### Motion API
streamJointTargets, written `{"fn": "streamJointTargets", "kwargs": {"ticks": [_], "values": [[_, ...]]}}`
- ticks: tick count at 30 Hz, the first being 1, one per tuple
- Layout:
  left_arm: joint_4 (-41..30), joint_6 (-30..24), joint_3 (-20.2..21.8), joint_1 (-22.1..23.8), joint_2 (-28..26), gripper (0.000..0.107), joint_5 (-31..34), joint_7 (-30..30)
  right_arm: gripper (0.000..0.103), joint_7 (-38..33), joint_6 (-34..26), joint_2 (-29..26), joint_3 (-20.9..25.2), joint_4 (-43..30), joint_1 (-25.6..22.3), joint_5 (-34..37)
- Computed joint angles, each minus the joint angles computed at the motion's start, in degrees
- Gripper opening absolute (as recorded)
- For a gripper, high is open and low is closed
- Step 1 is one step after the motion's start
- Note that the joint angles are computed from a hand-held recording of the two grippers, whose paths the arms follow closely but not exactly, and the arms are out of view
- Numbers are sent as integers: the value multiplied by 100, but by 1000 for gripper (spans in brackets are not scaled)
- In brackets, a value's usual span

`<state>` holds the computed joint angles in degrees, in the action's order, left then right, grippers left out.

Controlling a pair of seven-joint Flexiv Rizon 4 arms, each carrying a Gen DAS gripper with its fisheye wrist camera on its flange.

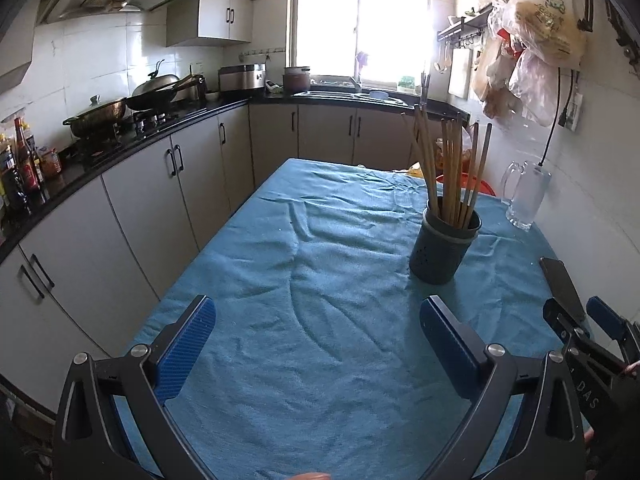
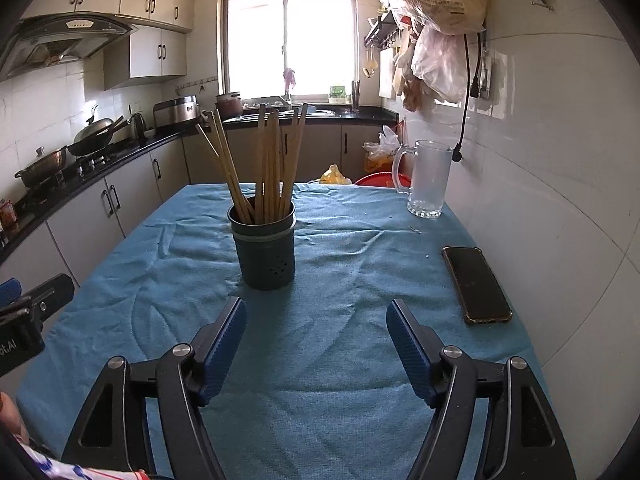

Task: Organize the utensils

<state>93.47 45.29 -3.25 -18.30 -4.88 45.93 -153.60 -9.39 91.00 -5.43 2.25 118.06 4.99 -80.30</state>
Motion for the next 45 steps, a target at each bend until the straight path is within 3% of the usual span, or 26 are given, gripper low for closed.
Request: {"fn": "streamJointTargets", "kwargs": {"ticks": [4, 9, 15, 28, 45], "values": [[67, 120, 15, 32, 13, 101, -41, -15, 77, -9, 61, -34, 2, -17, 35, 1], [134, 245, 21, 69, -12, 101, -227, 97, 78, 382, 129, -28, -15, -83, -43, -492], [128, 298, 30, 69, -93, 101, -457, 267, 80, 219, -7, 15, 27, -39, -74, -260], [134, 451, 95, -24, -193, 101, -727, 514, 82, 694, 196, 22, 22, -105, -307, -790], [126, 499, 121, -60, -250, 101, -811, 588, 83, 518, 223, 14, 71, -27, -326, -616]]}}
